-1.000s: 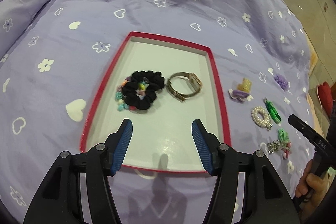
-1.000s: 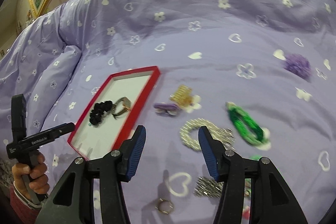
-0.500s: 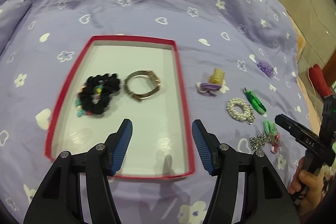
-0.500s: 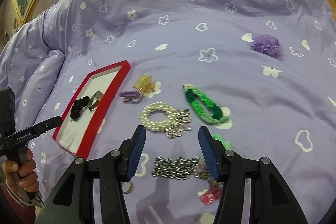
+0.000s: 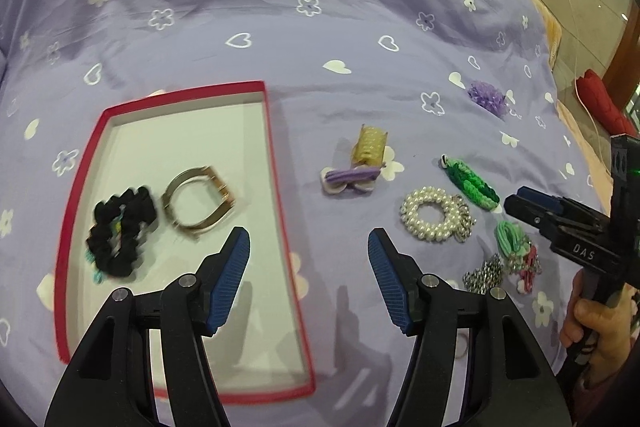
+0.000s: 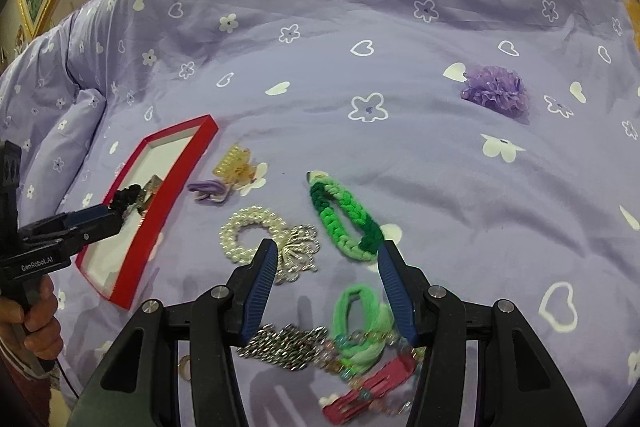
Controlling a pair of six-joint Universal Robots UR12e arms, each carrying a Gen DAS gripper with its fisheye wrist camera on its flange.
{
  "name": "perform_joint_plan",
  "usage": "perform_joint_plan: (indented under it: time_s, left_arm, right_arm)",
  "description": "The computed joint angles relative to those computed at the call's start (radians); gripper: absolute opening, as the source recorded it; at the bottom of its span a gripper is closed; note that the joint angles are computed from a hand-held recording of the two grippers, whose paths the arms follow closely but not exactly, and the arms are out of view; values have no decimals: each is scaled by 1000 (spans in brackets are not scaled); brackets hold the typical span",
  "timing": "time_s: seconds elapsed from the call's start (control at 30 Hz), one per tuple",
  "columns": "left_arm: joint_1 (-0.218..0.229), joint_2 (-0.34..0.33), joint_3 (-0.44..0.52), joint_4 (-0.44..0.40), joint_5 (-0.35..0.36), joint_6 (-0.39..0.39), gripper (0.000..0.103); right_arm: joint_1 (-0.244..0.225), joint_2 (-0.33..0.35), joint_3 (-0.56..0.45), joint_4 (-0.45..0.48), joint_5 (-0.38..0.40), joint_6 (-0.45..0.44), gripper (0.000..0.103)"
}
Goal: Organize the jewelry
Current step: 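Grasp the yellow hair claw with the left tool while the right tool grasps the green braided band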
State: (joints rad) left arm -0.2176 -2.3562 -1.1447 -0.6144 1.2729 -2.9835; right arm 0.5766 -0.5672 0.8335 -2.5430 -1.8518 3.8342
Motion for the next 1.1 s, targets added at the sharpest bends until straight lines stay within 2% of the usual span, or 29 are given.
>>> perform_joint_plan:
  time_s: [0.17, 0.37, 0.5, 0.6, 0.63, 0.67, 0.7, 0.73, 0.77, 0.93, 1.1]
  left_arm:
    - [-17, -54, 103, -69, -1, 8, 62]
    - [-45, -142, 261, -191, 10, 41, 62]
    - [-63, -205, 368, -271, 23, 54, 62]
    - [-72, -236, 419, -304, 31, 65, 62]
    - [-76, -246, 435, -315, 38, 66, 62]
    - [-78, -257, 454, -333, 41, 68, 59]
    - [-79, -268, 472, -354, 37, 68, 55]
    - [-80, -275, 485, -367, 34, 69, 40]
    - [-81, -279, 491, -369, 37, 70, 28]
    - [-73, -262, 460, -330, 5, 49, 28]
    - [-56, -200, 358, -247, -53, 22, 28]
  right_arm:
    - [-10, 22, -43, 45, 14, -40, 54]
    - [-20, 58, -111, 122, 32, -93, 54]
    - [-29, 73, -134, 158, 54, -98, 54]
    - [-35, 80, -142, 174, 69, -96, 52]
    - [-36, 81, -142, 172, 71, -96, 48]
    - [-36, 82, -144, 176, 65, -97, 40]
    - [-35, 84, -148, 181, 62, -98, 36]
    - [-36, 84, -148, 177, 63, -99, 31]
    - [-36, 83, -144, 172, 65, -97, 26]
    - [-38, 64, -103, 109, 77, -74, 21]
    - [-35, 42, -64, 32, 80, -50, 20]
